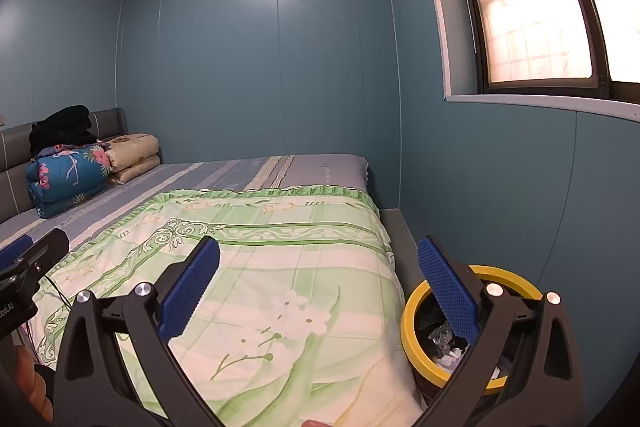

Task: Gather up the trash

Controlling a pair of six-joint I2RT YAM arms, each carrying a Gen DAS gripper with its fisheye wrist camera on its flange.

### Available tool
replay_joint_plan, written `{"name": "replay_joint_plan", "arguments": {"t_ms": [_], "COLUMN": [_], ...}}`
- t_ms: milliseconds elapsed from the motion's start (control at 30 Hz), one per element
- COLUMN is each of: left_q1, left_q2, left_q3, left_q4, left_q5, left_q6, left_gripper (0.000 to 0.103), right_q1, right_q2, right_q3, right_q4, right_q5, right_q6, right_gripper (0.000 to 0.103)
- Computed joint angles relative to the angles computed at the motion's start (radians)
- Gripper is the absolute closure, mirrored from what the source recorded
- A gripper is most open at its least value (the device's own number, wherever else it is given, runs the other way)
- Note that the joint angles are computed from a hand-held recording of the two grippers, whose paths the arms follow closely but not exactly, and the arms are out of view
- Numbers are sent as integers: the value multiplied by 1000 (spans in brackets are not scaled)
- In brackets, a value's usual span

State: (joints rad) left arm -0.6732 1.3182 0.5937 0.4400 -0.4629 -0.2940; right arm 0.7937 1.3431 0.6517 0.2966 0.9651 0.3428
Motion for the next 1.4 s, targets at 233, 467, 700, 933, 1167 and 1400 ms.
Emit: {"name": "replay_joint_plan", "arguments": {"t_ms": [233, 467, 700, 933, 1167, 1400], "left_q1": [-6, -14, -17, -15, -13, -16], "left_q2": [4, 10, 10, 13, 18, 17], "left_q3": [0, 2, 3, -2, 0, -1], "left_q4": [-1, -2, -7, -3, 0, -4], "left_q5": [-4, -9, -9, -2, 3, 2], "left_q6": [-7, -11, -13, -12, -10, -7], "left_gripper": [8, 8, 8, 8, 8, 8], "right_q1": [-11, -19, -25, -39, -49, -63], "right_q2": [-2, 0, 4, 10, 9, 14], "right_q3": [0, -3, -10, -12, -16, -17], "right_q4": [-10, -4, 5, 6, 6, 5], "right_q5": [-9, -13, -15, -30, -33, -51], "right_q6": [9, 8, 13, 17, 22, 27], "right_gripper": [8, 8, 8, 8, 8, 8]}}
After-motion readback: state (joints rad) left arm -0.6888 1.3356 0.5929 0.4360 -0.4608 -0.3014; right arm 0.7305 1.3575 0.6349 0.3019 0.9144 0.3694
